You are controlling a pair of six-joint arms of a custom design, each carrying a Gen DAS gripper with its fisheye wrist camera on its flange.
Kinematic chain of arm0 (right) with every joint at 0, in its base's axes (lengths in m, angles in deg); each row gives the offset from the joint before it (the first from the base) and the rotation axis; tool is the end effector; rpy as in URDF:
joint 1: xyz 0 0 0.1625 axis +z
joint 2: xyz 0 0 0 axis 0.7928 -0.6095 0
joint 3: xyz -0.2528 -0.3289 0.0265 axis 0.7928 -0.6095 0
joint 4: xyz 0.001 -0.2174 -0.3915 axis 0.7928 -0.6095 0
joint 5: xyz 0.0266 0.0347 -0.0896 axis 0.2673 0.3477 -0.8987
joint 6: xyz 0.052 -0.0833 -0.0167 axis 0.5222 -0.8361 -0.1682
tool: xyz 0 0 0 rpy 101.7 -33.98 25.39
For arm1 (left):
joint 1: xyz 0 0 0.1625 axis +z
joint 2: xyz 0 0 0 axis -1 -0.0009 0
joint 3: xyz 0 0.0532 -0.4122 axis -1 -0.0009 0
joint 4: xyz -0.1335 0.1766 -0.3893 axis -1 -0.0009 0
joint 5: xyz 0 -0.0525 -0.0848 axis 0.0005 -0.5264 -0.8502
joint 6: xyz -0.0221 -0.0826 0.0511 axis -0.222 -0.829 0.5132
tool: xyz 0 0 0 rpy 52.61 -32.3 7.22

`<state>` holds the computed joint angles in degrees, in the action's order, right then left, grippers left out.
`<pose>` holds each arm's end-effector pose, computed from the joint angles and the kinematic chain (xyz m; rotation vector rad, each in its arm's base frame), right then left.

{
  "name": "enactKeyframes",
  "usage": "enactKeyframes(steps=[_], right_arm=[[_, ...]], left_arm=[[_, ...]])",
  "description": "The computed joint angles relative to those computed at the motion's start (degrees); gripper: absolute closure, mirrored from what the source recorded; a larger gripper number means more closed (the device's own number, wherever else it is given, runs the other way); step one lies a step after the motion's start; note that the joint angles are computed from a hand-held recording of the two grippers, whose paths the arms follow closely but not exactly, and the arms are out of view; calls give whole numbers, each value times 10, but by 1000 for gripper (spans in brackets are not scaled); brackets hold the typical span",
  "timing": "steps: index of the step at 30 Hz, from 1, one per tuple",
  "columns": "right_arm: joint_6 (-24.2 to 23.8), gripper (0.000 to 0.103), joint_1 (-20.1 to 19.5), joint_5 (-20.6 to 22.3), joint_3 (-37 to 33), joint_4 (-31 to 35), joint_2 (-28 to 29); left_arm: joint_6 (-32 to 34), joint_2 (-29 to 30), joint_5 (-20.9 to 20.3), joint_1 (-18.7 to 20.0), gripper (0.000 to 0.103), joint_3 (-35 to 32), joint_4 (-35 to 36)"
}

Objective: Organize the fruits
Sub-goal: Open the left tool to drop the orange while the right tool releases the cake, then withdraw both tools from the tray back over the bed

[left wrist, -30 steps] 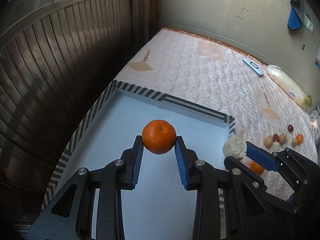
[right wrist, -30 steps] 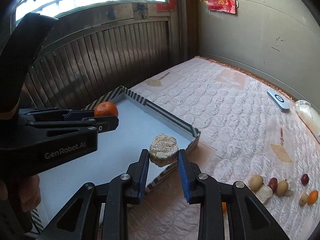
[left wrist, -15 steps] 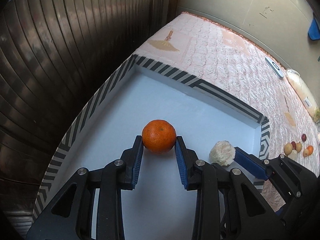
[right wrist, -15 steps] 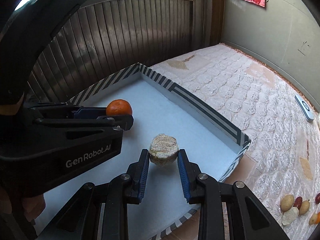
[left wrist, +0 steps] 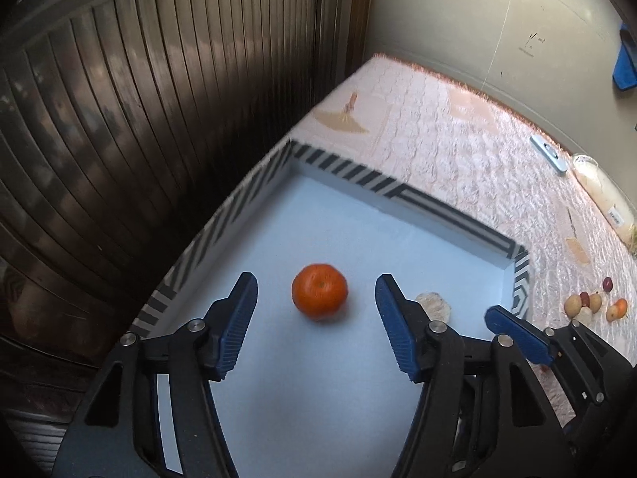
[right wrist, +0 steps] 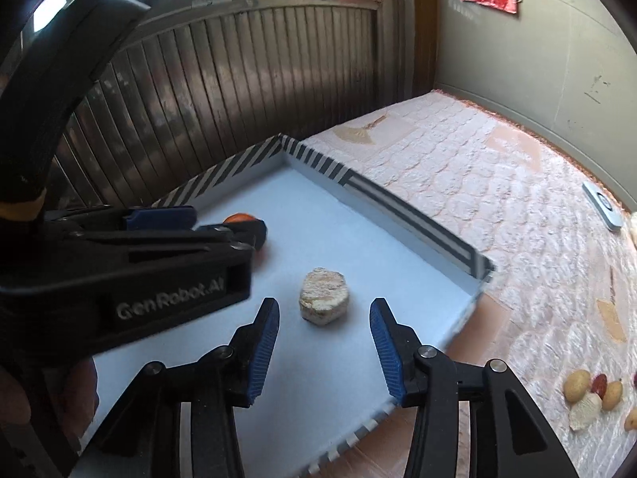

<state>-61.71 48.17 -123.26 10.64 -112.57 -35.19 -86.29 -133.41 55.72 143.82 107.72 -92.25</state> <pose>0.2548 -0.7365 0.0830 1.4075 -2.4355 0.3993 -0.2231 -0.6890 0.1673 -0.3054 2.0554 -0.9688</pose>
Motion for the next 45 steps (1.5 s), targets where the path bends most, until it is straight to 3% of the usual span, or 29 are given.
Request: enactKeyframes(steps=[10,15,22,33,45], right_arm=[[17,55,-25,34,80,-89,-83],[34,55,-46,39,109,-117,-122],[47,54,-75,15,138,-153,-169],[57,54,-133,-23,154,-176,-210],[76,54,-159,-22,144,-165,-218]], left_arm=[[87,27,32,-46,41,11,-109],[145,57,13,-63,41,-3,-163],[205,102,-22,-80,41,-32,-206],[216,162,-67,-78,41,-91,-172],[217,189,-88,-69,41,-119,-158]])
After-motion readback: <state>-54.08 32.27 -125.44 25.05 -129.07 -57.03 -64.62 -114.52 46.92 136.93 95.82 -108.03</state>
